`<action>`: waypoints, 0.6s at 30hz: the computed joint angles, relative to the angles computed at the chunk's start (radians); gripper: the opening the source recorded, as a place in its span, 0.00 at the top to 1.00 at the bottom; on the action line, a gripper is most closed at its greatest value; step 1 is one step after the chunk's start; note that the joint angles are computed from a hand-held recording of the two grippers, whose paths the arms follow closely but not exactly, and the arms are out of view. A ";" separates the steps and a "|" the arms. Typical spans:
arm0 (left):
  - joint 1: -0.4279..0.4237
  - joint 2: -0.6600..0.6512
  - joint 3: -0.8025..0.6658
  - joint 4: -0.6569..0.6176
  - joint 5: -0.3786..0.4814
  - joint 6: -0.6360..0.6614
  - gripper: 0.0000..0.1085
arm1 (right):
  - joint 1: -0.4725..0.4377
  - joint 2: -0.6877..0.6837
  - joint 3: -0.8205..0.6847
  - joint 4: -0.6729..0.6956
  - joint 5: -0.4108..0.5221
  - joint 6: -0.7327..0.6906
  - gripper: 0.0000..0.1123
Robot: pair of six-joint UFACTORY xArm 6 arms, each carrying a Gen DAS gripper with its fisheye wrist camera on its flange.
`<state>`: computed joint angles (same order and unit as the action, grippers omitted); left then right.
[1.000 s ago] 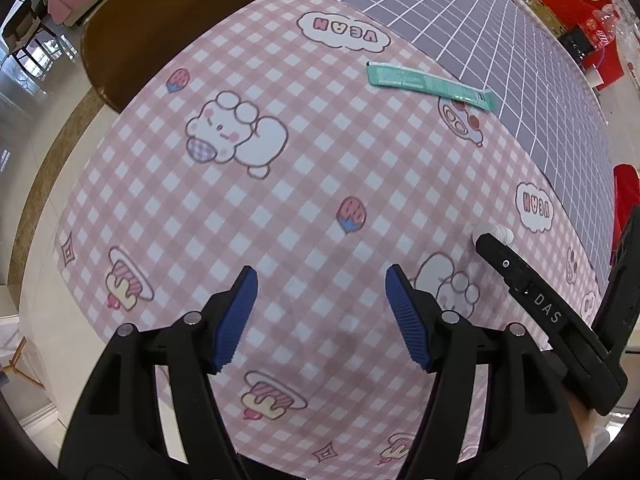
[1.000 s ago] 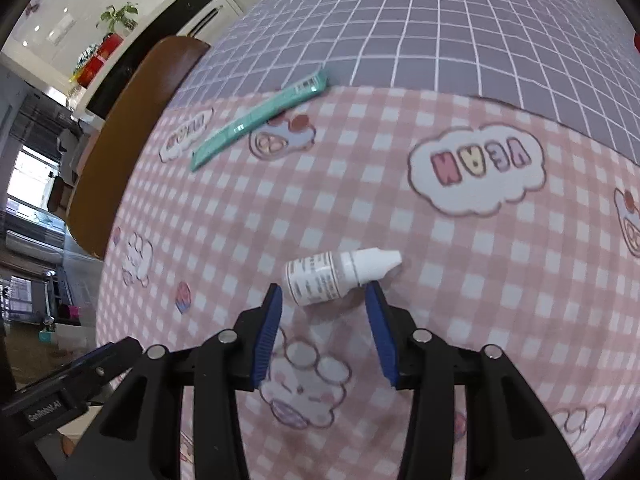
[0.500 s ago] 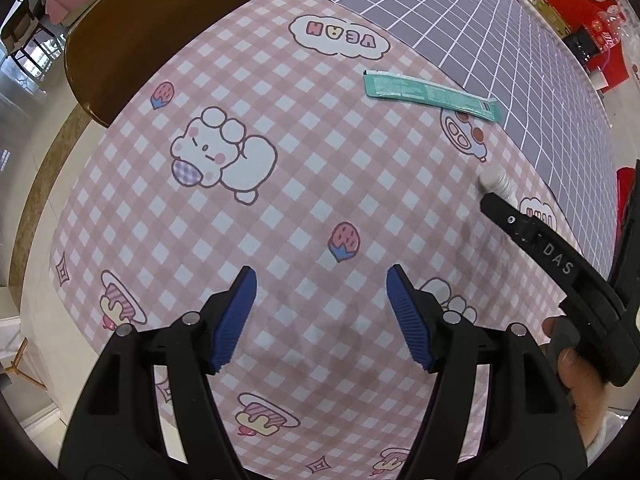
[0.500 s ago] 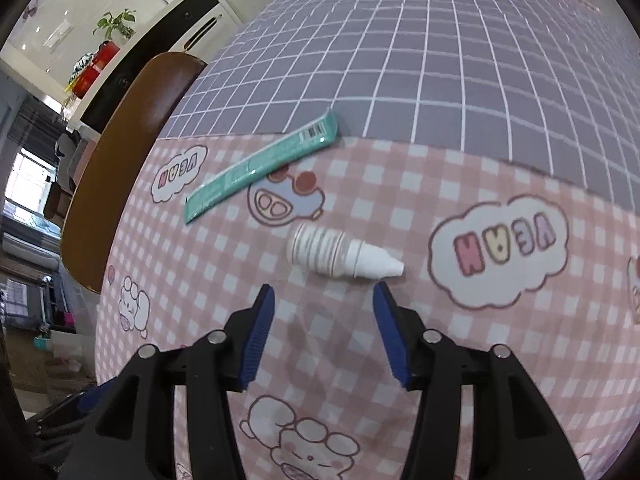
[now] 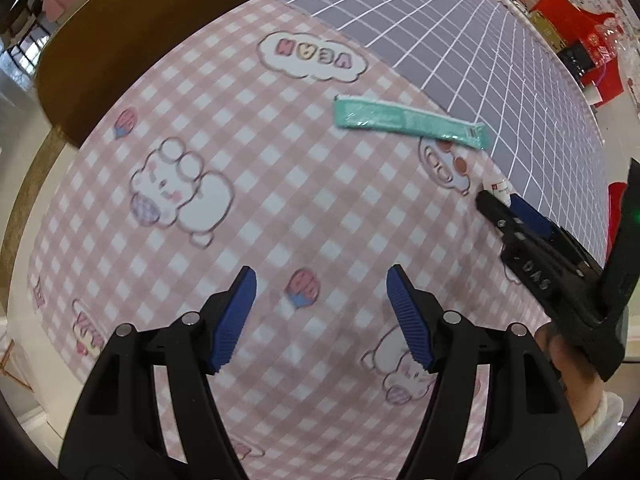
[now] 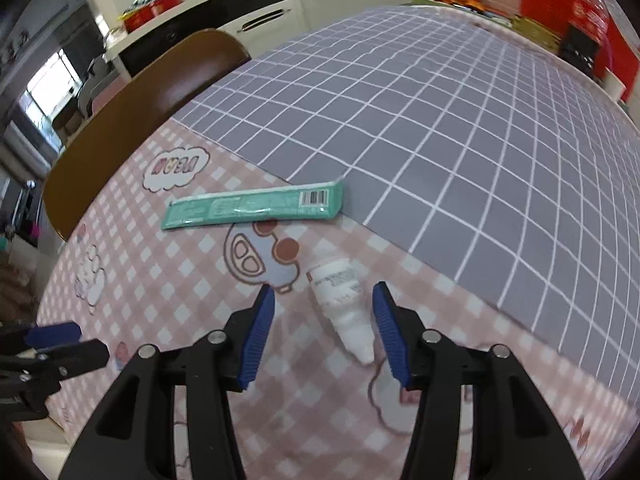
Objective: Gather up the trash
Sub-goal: 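Grasp the white dropper bottle with the right tool while the left tool grasps the teal wrapper strip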
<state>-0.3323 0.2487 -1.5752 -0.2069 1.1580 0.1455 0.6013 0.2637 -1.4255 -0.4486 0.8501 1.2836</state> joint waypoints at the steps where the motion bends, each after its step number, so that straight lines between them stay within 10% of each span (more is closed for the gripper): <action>1: -0.006 0.006 -0.005 -0.003 -0.014 0.010 0.38 | -0.003 0.004 0.000 0.002 -0.008 -0.005 0.70; 18: -0.172 0.210 -0.118 0.063 -0.386 0.559 0.38 | -0.035 -0.093 0.148 -0.039 -0.157 0.220 0.77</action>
